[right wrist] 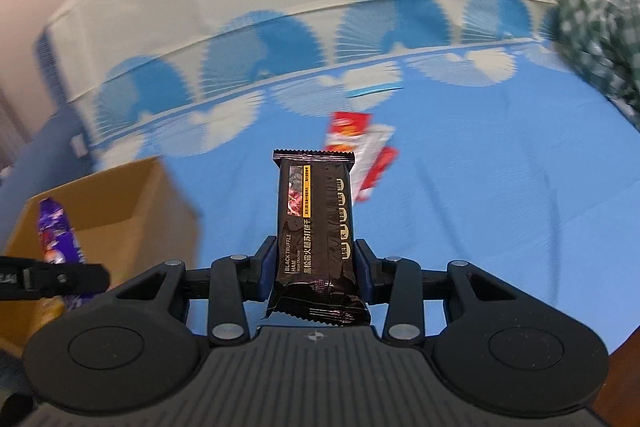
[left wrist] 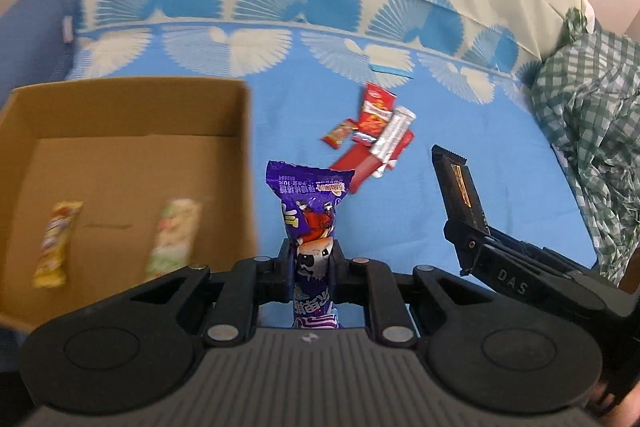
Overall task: Organize snacks
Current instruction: 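Carry the purple bar with left tool while right tool carries the chocolate bar over the box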
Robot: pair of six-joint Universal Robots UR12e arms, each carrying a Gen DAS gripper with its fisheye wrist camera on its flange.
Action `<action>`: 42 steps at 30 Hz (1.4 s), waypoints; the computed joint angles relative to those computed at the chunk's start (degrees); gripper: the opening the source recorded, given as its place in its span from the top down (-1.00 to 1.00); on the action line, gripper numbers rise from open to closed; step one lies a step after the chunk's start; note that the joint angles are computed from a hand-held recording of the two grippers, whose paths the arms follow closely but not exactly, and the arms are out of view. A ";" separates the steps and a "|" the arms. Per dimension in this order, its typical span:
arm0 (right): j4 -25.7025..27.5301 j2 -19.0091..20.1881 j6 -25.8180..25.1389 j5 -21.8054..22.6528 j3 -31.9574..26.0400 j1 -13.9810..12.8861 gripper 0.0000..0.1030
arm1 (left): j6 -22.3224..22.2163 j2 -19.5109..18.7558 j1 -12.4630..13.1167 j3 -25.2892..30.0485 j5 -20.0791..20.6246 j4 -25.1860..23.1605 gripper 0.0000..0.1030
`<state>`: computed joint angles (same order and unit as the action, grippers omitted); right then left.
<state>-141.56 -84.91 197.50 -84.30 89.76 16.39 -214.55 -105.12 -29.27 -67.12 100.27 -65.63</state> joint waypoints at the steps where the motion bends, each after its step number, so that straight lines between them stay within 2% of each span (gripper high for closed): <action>1: 0.41 -0.36 -0.20 0.57 -0.18 0.53 0.20 | -0.10 1.15 0.03 -1.06 0.37 -0.15 0.67; 10: 3.21 -1.91 -1.33 2.84 -1.64 5.73 0.20 | -2.77 10.01 0.57 -9.60 5.62 -0.29 0.67; 21: 3.83 -1.57 -3.37 2.98 -3.80 10.44 0.20 | -5.72 16.83 1.44 -16.07 9.28 -0.60 0.67; 29: 3.25 -1.41 -4.69 3.92 -4.49 11.97 0.20 | -5.89 18.19 1.61 -17.07 11.26 -0.49 0.67; 33: 3.09 -0.97 -4.63 3.78 -5.02 12.50 0.20 | -4.70 18.20 1.48 -16.76 13.14 -1.24 0.67; 42: 4.32 -0.25 -4.66 3.52 -5.79 12.58 0.19 | -1.33 17.63 2.13 -16.56 14.27 -1.81 0.67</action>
<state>-137.24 -85.16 192.84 -80.78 83.98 28.97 -215.89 -87.49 -27.13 -83.68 114.54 -67.44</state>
